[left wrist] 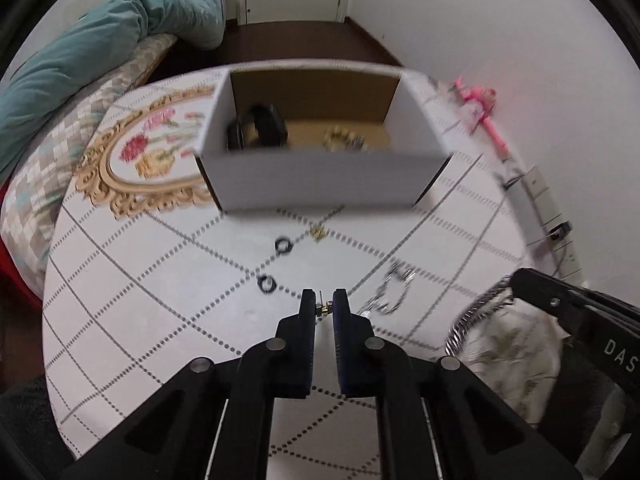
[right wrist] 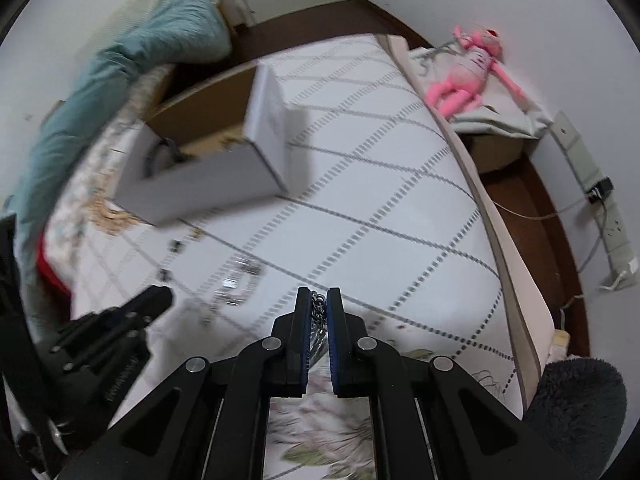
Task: Organize jewelry
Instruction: 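Carry the earring with the left tool into the box while the right tool drops the chain there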
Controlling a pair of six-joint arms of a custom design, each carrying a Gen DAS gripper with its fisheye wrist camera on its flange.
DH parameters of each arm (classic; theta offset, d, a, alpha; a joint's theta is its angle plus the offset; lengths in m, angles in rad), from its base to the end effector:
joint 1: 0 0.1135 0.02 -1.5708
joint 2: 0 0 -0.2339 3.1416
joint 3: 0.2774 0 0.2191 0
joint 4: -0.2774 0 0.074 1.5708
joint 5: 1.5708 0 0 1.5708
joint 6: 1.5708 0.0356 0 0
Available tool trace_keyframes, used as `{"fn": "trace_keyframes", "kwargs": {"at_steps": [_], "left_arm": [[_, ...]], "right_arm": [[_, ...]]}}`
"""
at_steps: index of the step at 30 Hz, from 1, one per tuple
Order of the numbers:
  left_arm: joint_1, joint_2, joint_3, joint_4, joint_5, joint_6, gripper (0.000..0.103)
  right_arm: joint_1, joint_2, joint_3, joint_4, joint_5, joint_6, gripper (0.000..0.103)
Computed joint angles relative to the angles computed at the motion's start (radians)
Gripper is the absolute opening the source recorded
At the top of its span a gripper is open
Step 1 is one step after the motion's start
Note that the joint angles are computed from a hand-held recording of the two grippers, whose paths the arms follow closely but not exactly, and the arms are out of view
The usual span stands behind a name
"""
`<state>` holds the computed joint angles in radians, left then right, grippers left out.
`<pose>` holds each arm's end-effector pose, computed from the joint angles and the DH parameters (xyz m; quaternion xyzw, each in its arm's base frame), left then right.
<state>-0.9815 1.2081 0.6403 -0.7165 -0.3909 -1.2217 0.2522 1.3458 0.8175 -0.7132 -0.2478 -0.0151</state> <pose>0.1097 -0.1397 0.1669 -0.1438 0.9606 -0.0380 0.2348 0.2062 0.0621 0.1844 -0.1505 0.9675 0.1403 0.1471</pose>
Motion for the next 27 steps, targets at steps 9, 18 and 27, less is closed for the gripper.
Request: {"fn": "trace_keyframes", "kwargs": {"at_steps": [9, 18, 27], "left_arm": [[0.293, -0.124, 0.201, -0.131, 0.057, 0.336, 0.006], [0.648, 0.086, 0.321, -0.023, 0.251, 0.64, 0.006], [0.803, 0.319, 0.436, 0.024, 0.369, 0.712, 0.008]], "right_arm": [[0.057, 0.135, 0.426, -0.191, -0.101, -0.018, 0.007], [0.167, 0.546, 0.942, -0.29, -0.047, 0.002, 0.007], [0.18, 0.934, 1.318, -0.427, -0.022, 0.028, 0.007]]}}
